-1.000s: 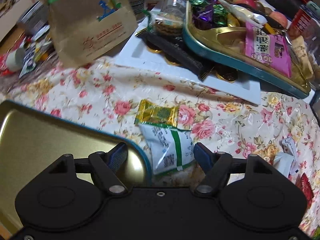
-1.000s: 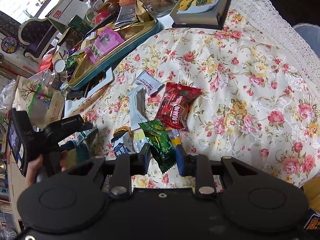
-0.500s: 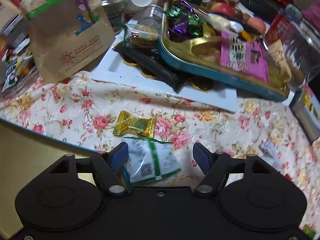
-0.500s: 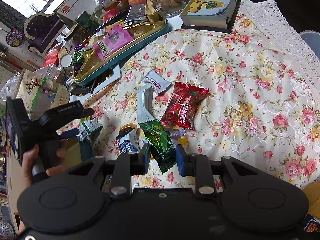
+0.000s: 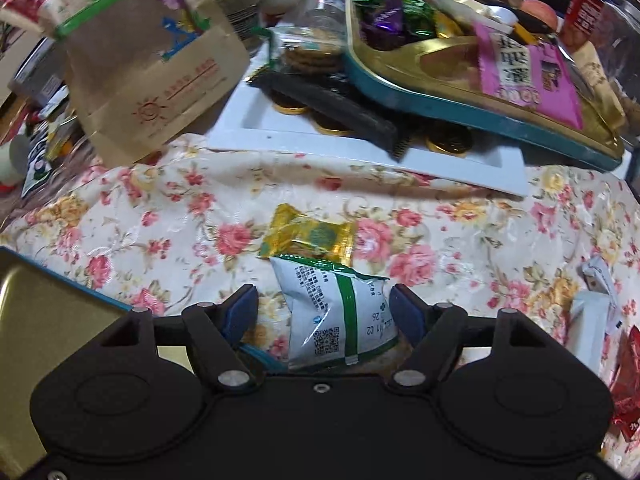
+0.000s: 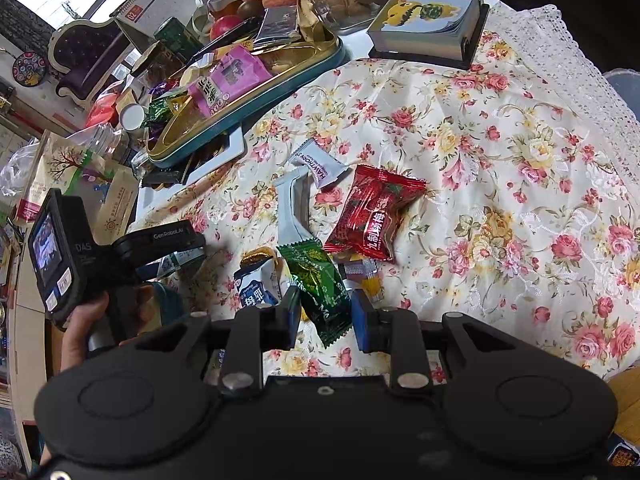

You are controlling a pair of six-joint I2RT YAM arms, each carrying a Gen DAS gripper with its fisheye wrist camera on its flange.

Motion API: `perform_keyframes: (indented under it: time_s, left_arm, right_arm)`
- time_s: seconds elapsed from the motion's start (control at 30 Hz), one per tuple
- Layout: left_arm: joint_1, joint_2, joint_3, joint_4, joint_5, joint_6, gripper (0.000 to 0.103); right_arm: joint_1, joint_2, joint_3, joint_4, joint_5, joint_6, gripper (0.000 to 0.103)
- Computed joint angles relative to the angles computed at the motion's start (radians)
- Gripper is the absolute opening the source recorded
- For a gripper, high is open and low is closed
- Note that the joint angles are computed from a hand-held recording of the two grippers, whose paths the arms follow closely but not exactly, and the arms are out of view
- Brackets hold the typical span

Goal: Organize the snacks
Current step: 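Close the left gripper on the white-green packet while the right gripper holds the green candy, then carry both snacks over the tin tray and open the left gripper to drop the packet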

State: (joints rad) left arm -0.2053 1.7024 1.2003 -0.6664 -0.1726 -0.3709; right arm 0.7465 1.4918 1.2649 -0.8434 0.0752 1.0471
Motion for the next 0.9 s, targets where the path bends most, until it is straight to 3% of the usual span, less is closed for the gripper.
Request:
perform_keyframes:
  time_s: [0.2, 0.33, 0.67, 0.9]
  left_arm:
    - [-0.008, -0.002, -0.003, -0.009, -0.021, -0.021, 0.076]
    - [-0.027, -0.017, -0.006, -0.008, -0.014, -0.035, 0.056]
    - [-0.068, -0.031, 0.044, -0.1, -0.025, -0.067, 0.055]
    - [-0.112, -0.098, 0.141, -0.239, -0.029, -0.059, 0.055]
  right_arm:
    - [0.013, 0.012, 0.015, -0.006, 0.006, -0.011, 0.029]
    - [0.025, 0.021, 0.027, -0.012, 0.013, -0.011, 0.029]
    - [0.043, 0.031, 0.055, -0.018, 0.031, -0.012, 0.029]
    - [0.059, 0.037, 0.083, -0.019, 0.049, 0.0, 0.029]
